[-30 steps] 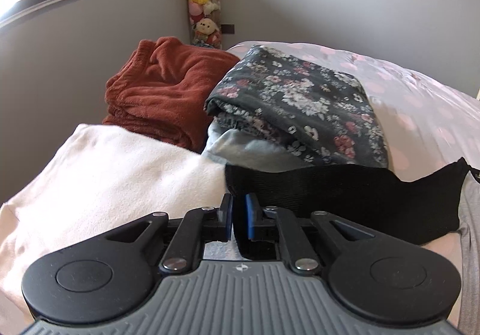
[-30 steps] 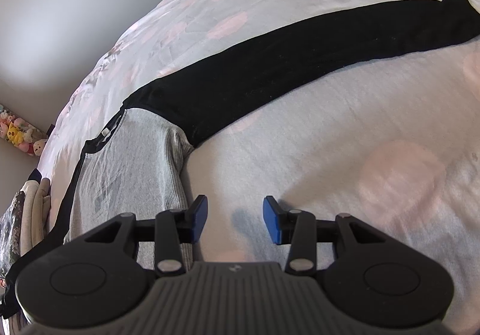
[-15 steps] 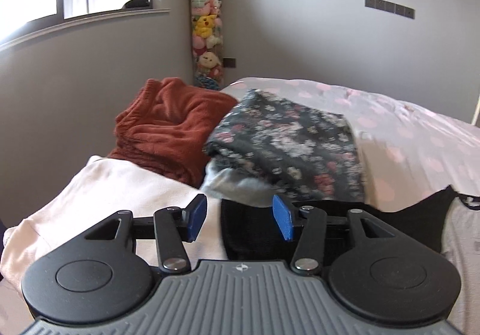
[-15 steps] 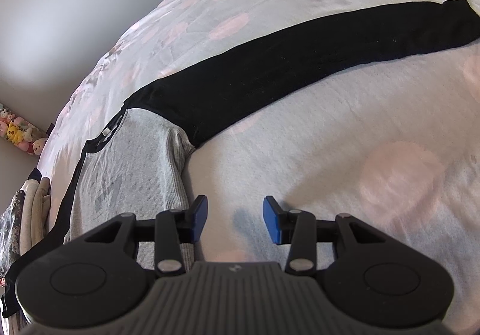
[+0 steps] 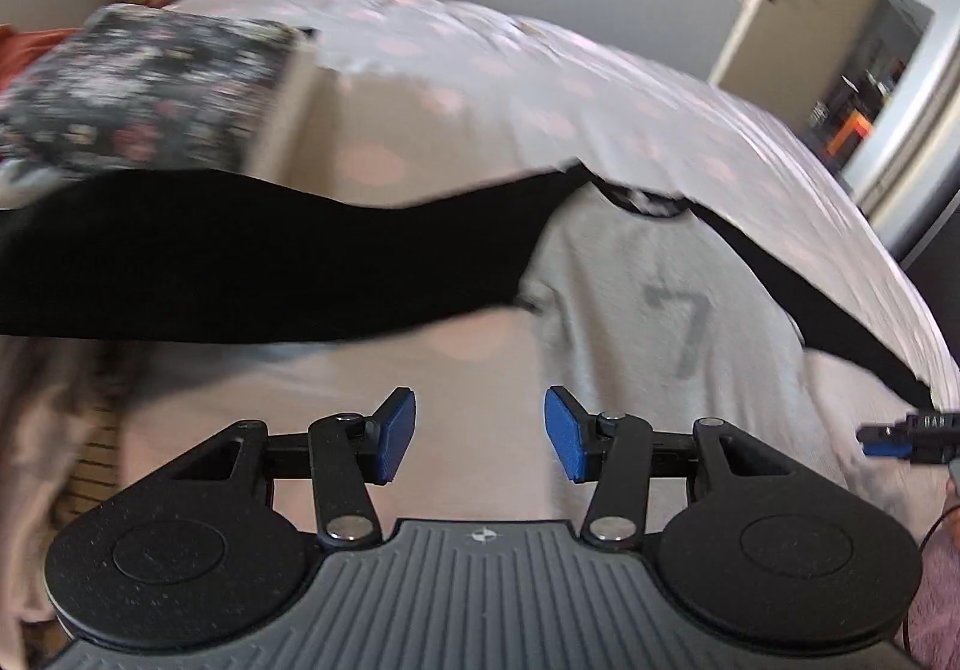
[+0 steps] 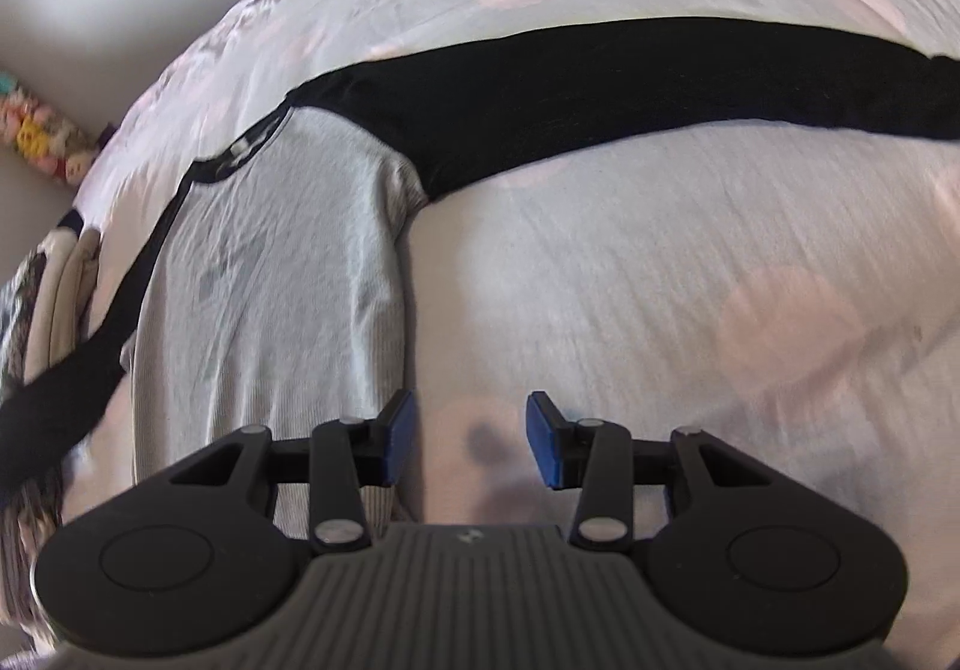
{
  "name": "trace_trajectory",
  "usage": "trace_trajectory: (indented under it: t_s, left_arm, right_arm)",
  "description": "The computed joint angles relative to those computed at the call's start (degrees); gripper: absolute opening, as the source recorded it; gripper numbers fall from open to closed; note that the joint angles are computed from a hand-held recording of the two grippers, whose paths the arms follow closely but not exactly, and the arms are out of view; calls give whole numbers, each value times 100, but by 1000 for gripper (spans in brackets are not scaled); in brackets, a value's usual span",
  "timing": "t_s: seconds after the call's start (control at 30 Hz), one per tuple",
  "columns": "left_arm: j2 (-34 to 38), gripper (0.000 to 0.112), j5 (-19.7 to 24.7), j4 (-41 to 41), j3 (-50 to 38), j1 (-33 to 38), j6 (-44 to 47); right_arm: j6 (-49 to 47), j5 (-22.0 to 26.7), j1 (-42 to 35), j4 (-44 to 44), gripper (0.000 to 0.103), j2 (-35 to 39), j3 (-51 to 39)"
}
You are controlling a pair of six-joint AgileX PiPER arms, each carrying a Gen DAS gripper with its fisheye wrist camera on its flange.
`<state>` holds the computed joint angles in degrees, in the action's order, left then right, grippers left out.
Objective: Fold clothes
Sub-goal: 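Smooth the shirt body with both grippers and pinch the hem with the right gripper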
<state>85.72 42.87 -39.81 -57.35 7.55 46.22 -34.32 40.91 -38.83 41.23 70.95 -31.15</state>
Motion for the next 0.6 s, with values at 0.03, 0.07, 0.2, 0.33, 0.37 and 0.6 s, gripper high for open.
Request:
trace_trajectory:
  t_s: [0.03, 0.07, 0.2, 0.33, 0.37, 0.6]
  left_arm:
    - [46, 46, -74, 95, 30, -245, -161]
    - [128, 46, -80, 228, -14, -447, -356]
    - [254, 46, -277, 276, 133, -1015, -632]
    - [338, 46, -250, -138, 382, -1170, -37]
    - [354, 46, -316, -85, 431, -1287, -52]
    - [70, 47, -501, 746, 651, -2000, -320]
  right_arm:
    - [77, 108, 51, -127, 45, -67, -13]
    - [161, 216, 133, -258, 45, -125, -23]
    - [769, 474, 866, -966, 45, -318, -48]
    - [1694, 369, 1935, -1882, 53, -396, -48]
    - [1916, 307, 2147, -2088, 53, -398, -51]
    - [3274, 412, 2831, -2854, 53, -203, -341]
